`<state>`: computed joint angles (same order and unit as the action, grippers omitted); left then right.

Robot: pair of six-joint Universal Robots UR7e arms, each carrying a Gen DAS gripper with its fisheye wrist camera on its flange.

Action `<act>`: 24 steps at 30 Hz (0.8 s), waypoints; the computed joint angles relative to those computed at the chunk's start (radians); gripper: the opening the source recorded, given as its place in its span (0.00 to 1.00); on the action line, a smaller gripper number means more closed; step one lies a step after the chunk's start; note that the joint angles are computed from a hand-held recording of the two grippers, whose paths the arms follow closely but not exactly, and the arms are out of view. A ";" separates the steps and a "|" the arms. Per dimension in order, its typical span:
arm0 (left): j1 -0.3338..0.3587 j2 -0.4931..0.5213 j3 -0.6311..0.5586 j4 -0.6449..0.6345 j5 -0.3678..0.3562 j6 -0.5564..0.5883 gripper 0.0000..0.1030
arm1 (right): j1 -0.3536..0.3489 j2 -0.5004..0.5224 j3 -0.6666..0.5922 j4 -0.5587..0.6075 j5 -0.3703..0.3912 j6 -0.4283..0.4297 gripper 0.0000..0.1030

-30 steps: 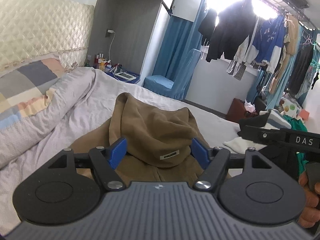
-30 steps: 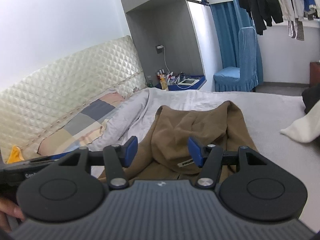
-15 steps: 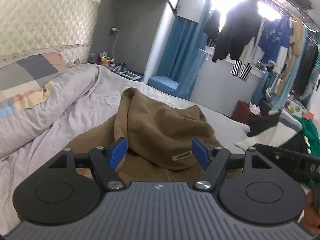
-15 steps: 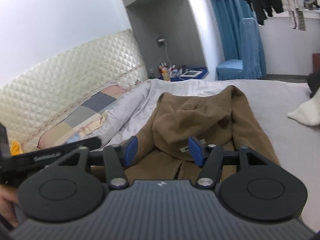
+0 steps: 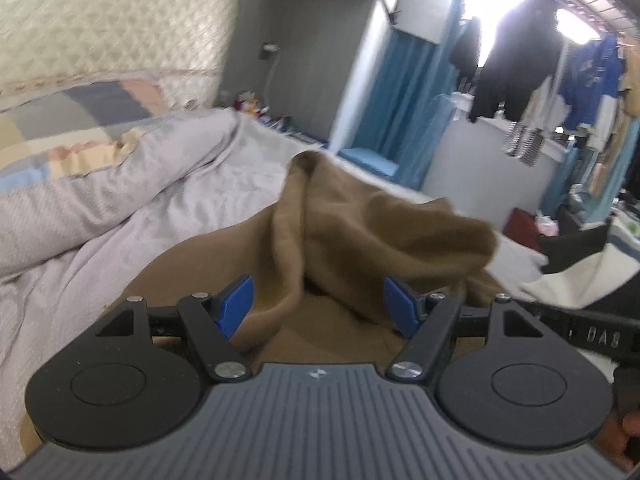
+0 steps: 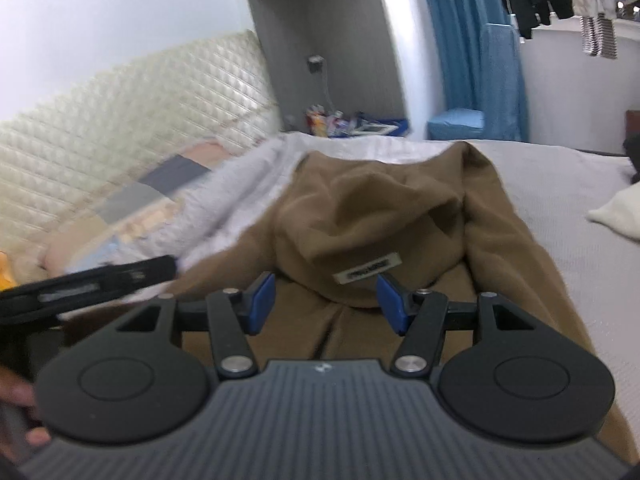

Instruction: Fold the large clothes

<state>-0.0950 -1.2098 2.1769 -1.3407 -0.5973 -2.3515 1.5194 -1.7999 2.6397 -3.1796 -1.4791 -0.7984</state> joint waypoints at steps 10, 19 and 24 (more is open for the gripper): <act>0.017 0.021 0.015 0.022 -0.014 -0.010 0.74 | 0.087 0.429 -0.109 -0.350 -0.140 0.045 0.83; -0.006 -0.009 0.052 0.036 0.021 -0.097 0.74 | 0.124 0.693 -0.229 -0.541 -0.190 -0.079 0.85; -0.009 -0.023 0.070 0.030 0.042 -0.127 0.74 | 0.134 0.737 -0.310 -0.506 -0.223 -0.066 0.66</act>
<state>-0.1037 -1.2330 2.2465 -1.3102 -0.5557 -2.4786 1.6530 -1.0628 2.3297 -3.6852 -1.7020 -0.8644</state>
